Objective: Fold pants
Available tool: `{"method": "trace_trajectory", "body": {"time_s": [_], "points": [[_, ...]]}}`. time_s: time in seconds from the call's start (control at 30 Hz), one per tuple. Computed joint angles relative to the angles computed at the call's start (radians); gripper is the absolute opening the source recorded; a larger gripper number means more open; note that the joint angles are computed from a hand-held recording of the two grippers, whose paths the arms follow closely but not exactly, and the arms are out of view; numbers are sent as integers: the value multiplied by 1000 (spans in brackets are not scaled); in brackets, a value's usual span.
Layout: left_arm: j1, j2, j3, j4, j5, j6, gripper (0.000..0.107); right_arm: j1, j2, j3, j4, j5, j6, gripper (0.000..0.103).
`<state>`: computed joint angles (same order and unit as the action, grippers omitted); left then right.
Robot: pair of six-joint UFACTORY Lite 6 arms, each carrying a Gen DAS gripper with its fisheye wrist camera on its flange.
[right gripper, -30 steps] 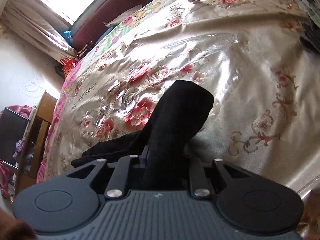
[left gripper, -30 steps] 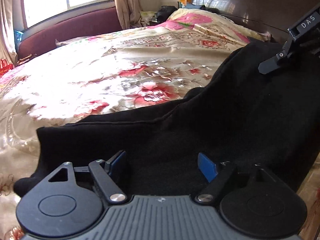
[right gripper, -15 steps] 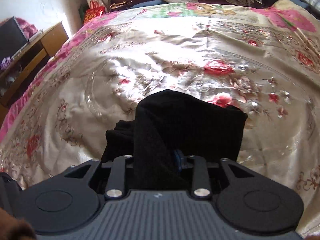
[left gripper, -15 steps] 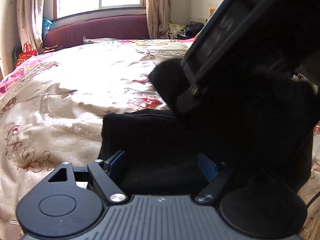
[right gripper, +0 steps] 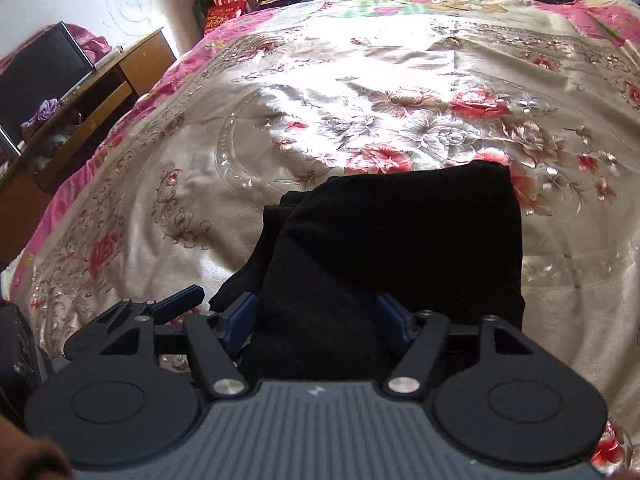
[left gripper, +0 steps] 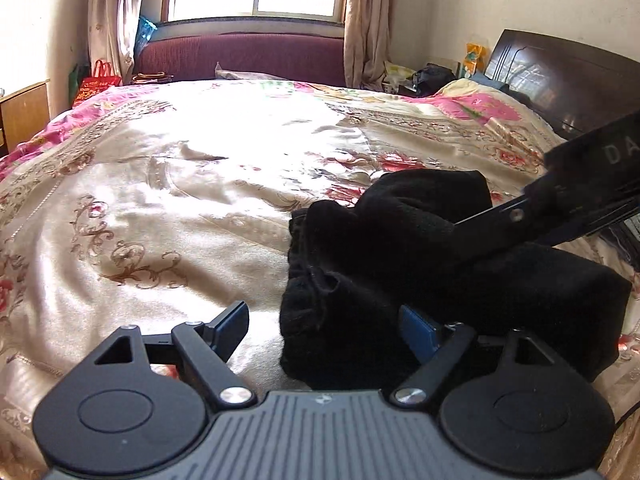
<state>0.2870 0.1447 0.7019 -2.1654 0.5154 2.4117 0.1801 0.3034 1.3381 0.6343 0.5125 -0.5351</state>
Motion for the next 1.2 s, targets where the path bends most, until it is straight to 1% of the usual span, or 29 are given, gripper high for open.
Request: {"method": "trace_trajectory", "body": {"time_s": [0.07,0.13,0.17,0.23,0.3,0.4,0.47,0.5,0.57,0.6,0.63,0.67,0.73,0.8,0.83,0.87,0.9,0.93,0.97,1.0,1.03,1.07,1.1,1.13,1.17,1.2], "points": [[39,-30,-16,62,-6,-65,95,-50,-29,-24,35,20,-57,68],[77,-56,-14,169,-23,-176,95,-101,-35,-41,96,37,-154,68],[89,-73,-17,207,-28,-214,95,-118,-35,-49,99,34,-165,68],[101,-121,-38,275,-30,-283,95,-160,-21,-63,159,71,-240,68],[94,-122,-12,360,-15,-381,95,-181,-31,-110,230,84,-335,68],[72,-151,11,509,35,-538,95,-173,-67,-191,301,34,-433,68],[53,-180,10,580,47,-599,95,-195,-75,-194,366,54,-491,68],[41,-207,-3,618,48,-630,95,-206,-61,-168,379,79,-500,68],[10,-242,-20,662,25,-676,95,-210,1,-61,360,117,-478,68],[-7,-262,-34,673,15,-703,95,-204,46,13,341,140,-454,69],[-19,-268,-41,671,16,-719,95,-193,98,96,321,167,-426,71],[-27,-276,-50,675,30,-743,95,-171,144,167,299,175,-400,73],[-67,-282,-63,638,25,-743,95,-105,245,325,174,160,-283,74],[-130,-278,-66,571,-36,-697,95,-44,358,492,25,194,-127,74],[-161,-270,-64,514,-65,-647,95,-15,423,587,-53,235,-45,75],[-188,-256,-55,463,-92,-607,95,15,473,653,-128,256,21,76],[-221,-231,-39,409,-128,-568,95,42,502,685,-196,244,72,76],[-242,-209,-27,366,-155,-535,95,68,516,684,-267,210,101,74],[-259,-180,-13,329,-177,-505,95,92,519,659,-364,151,132,73],[-261,-153,-3,313,-175,-491,93,97,531,660,-421,131,155,71],[-248,-134,2,318,-151,-493,86,89,553,687,-436,153,166,62],[-231,-120,8,359,-124,-529,77,72,587,744,-421,207,163,57],[-206,-110,14,406,-88,-570,72,52,614,803,-394,270,150,44],[-185,-108,16,442,-56,-603,64,39,628,846,-374,321,144,31],[-165,-110,16,472,-25,-628,58,26,636,885,-357,369,141,27],[-150,-118,10,492,1,-640,56,18,631,897,-344,393,142,24]]}}
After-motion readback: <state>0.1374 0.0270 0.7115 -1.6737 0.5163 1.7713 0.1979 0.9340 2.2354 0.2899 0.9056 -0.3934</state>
